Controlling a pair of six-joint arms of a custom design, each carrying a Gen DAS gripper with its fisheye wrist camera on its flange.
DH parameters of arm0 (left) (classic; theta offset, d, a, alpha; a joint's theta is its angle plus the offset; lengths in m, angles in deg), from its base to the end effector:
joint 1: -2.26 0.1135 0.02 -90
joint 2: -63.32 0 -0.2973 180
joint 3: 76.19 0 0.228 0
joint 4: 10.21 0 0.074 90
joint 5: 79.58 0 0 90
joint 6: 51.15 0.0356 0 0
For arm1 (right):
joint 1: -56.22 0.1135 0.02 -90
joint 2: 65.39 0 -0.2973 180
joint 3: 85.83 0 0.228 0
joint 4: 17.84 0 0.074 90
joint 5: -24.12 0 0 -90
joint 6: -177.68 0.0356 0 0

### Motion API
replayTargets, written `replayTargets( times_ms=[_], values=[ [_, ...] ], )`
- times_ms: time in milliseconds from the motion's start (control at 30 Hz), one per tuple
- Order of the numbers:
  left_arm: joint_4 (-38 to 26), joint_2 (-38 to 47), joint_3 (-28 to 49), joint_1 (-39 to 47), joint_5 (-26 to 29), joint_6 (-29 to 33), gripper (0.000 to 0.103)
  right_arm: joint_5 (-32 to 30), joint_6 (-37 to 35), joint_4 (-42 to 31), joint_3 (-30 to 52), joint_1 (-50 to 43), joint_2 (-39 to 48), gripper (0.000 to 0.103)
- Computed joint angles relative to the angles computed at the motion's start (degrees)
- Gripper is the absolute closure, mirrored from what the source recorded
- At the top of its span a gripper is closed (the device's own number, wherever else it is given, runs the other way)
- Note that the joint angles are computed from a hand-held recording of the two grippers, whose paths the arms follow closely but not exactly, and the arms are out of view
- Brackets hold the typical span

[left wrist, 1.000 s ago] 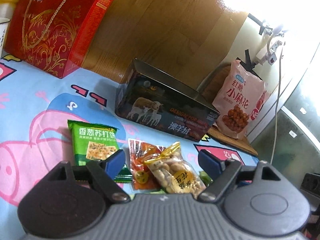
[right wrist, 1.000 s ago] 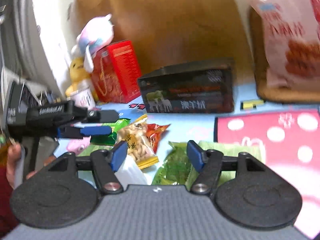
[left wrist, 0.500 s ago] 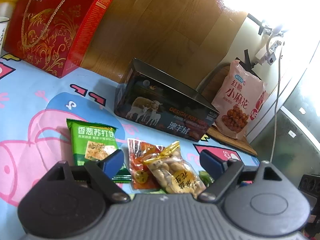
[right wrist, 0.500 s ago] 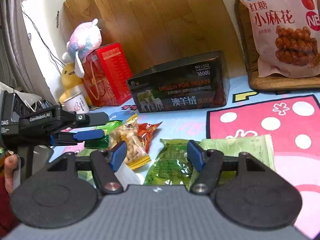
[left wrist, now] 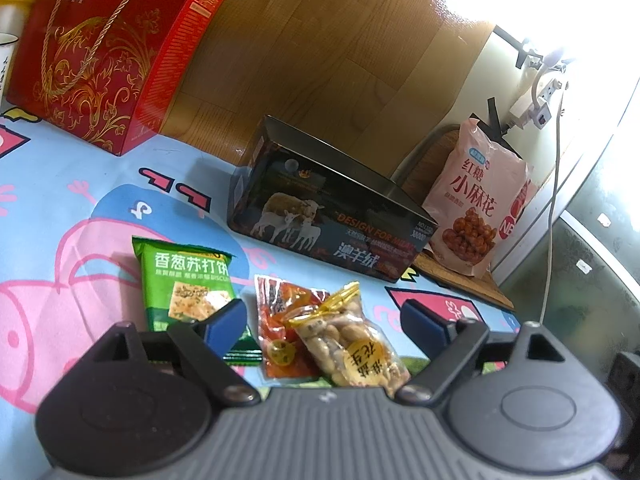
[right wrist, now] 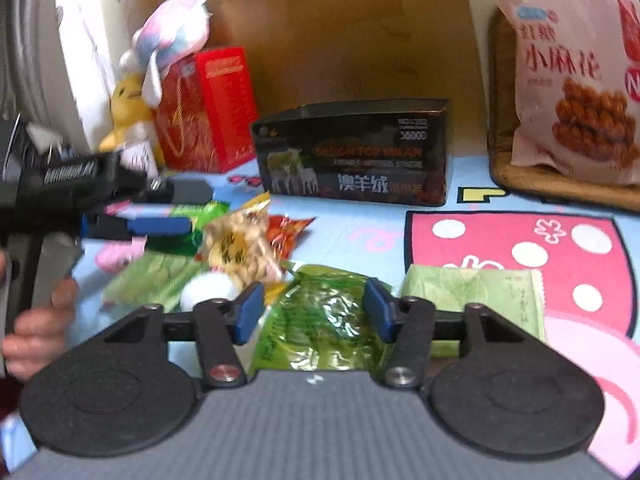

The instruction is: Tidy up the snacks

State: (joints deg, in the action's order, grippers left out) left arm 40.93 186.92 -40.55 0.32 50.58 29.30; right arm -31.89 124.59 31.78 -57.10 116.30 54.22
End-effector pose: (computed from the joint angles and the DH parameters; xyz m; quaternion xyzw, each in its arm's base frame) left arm 0.2727 -0.0322 0.0726 0.0976 0.8482 -0.3476 0.3876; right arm 0.1376 0.1991 0.0757 -0.0568 0.8776 0.1191 0.4609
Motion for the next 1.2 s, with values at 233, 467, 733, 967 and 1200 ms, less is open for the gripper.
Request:
replayTargets(
  times_ms=[233,467,733,967,1200],
  values=[
    [0.04,0.01,-0.01,-0.03,-0.06,-0.01,0.016,4.44,0.32,-0.83,-1.16,8.66,-0.22,0.045],
    [-0.12,0.13,0.31,1.91,2.48,-1.36,0.015,6.28,3.64,0.89,-5.41,10.11,-6.23,0.045],
    [-1.02,-1.57,0.91,3.64,5.35,-2.29,0.018,-0.09,0.11,-0.72,-3.15,3.79,-9.06,0.045],
    [-3.41,-2.64,0.58,1.39,4.07,0.22,0.019,-16.76,0.43,-5.35,4.03,-7.79,-5.55,0.045],
    [-4.47,-0.33,2.01,1.88,5.12,-0.02,0.019,-18.95,0.26,-6.73,8.43,-8.82,-1.5,0.05]
  ],
)
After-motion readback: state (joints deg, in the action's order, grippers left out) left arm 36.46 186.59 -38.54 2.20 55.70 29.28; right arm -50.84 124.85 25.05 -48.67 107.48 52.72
